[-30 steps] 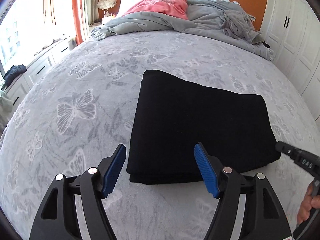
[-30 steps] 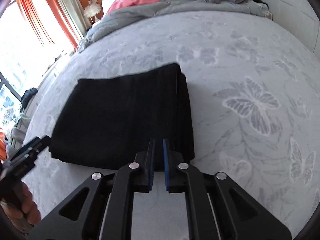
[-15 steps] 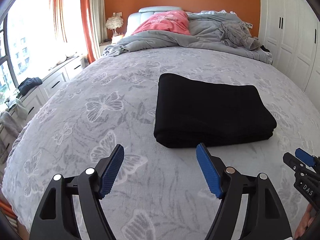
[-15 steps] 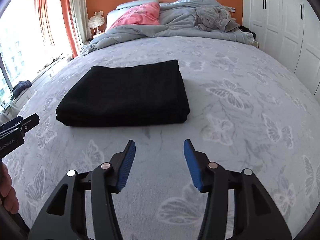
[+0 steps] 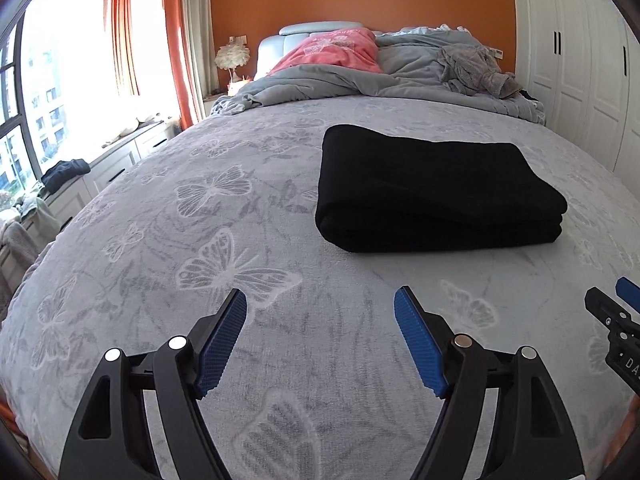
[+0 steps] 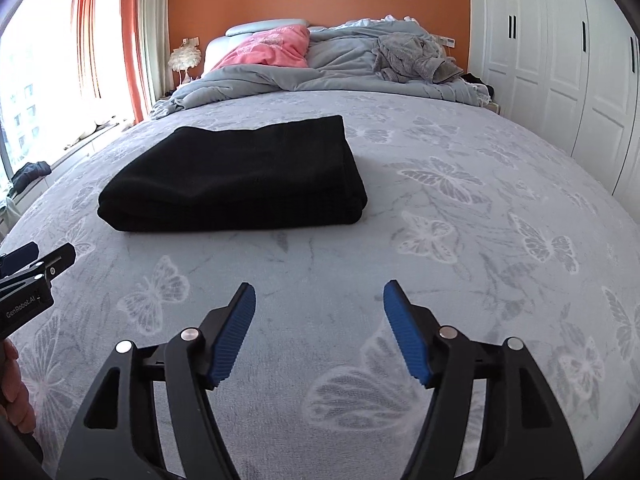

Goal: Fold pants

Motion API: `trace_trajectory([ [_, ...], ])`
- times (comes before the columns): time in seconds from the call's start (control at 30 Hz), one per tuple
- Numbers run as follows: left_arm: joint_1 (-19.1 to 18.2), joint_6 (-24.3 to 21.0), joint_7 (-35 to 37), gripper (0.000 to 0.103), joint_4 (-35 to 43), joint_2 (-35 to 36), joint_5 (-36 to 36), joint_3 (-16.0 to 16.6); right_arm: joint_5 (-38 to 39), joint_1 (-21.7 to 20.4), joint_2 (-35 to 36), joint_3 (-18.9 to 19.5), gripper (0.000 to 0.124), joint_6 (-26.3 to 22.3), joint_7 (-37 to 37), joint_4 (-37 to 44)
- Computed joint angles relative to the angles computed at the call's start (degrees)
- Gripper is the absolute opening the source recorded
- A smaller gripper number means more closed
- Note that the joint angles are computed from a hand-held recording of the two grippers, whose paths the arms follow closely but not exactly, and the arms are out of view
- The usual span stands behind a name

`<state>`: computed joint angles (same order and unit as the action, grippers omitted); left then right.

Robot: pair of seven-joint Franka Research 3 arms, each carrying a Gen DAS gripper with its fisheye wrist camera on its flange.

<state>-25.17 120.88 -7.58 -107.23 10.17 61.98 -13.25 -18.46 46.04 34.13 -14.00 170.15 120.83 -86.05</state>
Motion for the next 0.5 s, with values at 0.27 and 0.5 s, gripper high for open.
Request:
trace_trajectory([
  [0.27, -0.41, -0.01, -2.51, 0.074, 0.11, 0.97, 1.67, 0.41, -0.82, 1.81, 1.24, -2.44, 0.072, -0.82, 2.60, 0.67],
  [0.5, 0.41, 1.95, -2.75, 0.073, -0.13, 1.40, -0.41, 0.85, -3.64, 2.29, 2.27, -3.05, 0.072, -2.68, 4.80, 2.16],
])
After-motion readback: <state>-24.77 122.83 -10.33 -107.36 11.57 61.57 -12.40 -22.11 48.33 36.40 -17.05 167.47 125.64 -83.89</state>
